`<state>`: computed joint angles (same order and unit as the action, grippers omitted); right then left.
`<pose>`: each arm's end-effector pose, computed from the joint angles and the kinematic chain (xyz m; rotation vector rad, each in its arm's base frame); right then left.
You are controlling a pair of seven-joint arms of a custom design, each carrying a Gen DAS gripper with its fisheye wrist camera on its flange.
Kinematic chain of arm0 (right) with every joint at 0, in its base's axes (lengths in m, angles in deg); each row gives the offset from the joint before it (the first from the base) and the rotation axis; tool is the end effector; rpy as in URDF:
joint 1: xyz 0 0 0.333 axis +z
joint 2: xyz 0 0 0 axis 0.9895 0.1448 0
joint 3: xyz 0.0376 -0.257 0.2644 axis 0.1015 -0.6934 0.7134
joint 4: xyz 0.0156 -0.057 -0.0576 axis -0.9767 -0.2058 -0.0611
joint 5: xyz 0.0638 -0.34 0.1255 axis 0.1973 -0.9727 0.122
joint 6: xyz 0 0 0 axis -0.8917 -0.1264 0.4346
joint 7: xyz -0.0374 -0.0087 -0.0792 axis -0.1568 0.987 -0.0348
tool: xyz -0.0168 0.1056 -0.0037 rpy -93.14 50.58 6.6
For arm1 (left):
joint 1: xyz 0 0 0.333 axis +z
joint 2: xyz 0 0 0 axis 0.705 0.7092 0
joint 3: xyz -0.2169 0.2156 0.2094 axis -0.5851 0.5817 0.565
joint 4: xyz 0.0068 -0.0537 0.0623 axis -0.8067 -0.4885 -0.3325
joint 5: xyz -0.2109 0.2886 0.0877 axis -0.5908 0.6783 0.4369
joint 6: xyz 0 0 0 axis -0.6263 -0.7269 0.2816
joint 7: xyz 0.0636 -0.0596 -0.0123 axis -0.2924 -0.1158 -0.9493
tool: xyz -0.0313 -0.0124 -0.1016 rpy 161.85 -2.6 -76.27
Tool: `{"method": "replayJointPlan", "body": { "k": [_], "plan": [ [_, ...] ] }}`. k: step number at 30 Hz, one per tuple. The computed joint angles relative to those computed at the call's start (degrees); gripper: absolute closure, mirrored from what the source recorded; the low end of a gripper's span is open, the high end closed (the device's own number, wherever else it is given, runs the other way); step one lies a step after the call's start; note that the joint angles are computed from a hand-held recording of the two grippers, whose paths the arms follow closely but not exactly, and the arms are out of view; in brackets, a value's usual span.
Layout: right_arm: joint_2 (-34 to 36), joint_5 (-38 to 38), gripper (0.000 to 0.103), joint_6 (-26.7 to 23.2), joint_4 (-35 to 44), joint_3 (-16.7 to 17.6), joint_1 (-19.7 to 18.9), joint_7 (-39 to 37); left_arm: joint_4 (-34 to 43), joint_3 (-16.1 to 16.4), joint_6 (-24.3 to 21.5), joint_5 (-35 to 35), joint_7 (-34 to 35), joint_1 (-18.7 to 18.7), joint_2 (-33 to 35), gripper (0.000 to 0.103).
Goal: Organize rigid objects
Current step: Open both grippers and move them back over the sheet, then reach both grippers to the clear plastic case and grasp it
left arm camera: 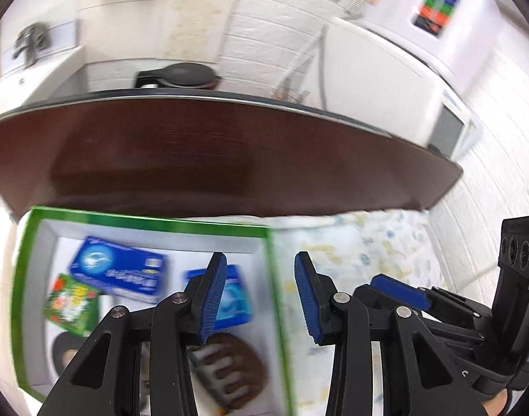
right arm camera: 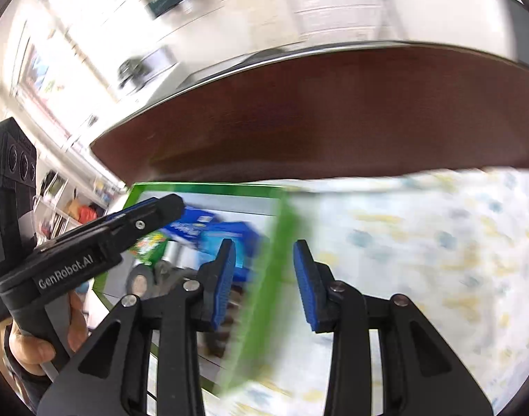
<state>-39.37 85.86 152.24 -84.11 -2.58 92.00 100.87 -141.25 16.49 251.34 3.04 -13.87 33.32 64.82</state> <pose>0.5519 0.1117 0.4620 -2.0239 1.3274 0.0032 0.4992 -0.2306 0.4163 -2.0795 1.8118 -0.9087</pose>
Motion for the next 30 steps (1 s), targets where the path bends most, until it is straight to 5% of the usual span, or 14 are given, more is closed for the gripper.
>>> {"method": "replayJointPlan", "body": {
  "k": [9,20,28,30],
  "plan": [
    [-0.35,-3.42,0.064,-0.65,-4.49,-6.87,-9.53,1.33,22.34,-10.54,-12.09,-10.2,15.74,-4.0,19.44,0.063],
    [-1.45,-8.11,0.054,0.28,-10.8,-7.74,-14.35,-5.0,37.98,-11.39,-21.62,-18.21,24.13,-10.49,29.66,0.063],
    [1.33,-10.95,0.046,12.94,-12.17,-6.3,-12.03,-6.73,40.0,-10.8,-23.88,-19.79,26.12,-12.29,30.89,0.063],
    [3.25,-11.95,0.046,17.89,-10.9,-7.13,-11.87,-2.3,39.89,-10.69,-24.11,-19.99,26.28,-12.47,30.89,0.063]
  ]
}}
